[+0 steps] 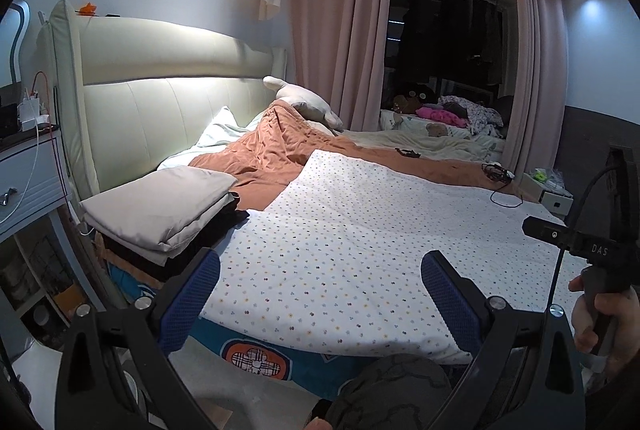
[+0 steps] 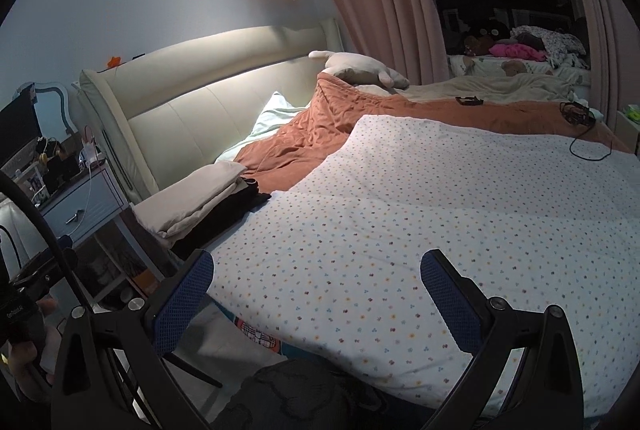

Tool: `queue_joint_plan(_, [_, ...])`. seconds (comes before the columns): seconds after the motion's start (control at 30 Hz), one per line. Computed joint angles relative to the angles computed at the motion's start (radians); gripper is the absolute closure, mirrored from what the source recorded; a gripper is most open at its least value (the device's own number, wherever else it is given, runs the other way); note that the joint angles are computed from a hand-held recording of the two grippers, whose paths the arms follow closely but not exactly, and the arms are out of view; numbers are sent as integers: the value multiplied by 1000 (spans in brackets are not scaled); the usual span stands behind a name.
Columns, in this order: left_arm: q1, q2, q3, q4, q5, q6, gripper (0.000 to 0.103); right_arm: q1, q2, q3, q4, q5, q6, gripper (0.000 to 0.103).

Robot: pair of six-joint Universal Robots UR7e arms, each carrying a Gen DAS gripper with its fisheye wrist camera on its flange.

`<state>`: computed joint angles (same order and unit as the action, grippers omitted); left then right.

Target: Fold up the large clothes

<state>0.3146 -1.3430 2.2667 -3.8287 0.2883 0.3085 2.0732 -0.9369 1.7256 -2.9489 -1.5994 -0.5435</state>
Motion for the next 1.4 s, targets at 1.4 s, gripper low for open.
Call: queue_joint_plan(1.4, [-259,256,84,-368,186,80,0,-10,-289,523,-393,-58,-71,0])
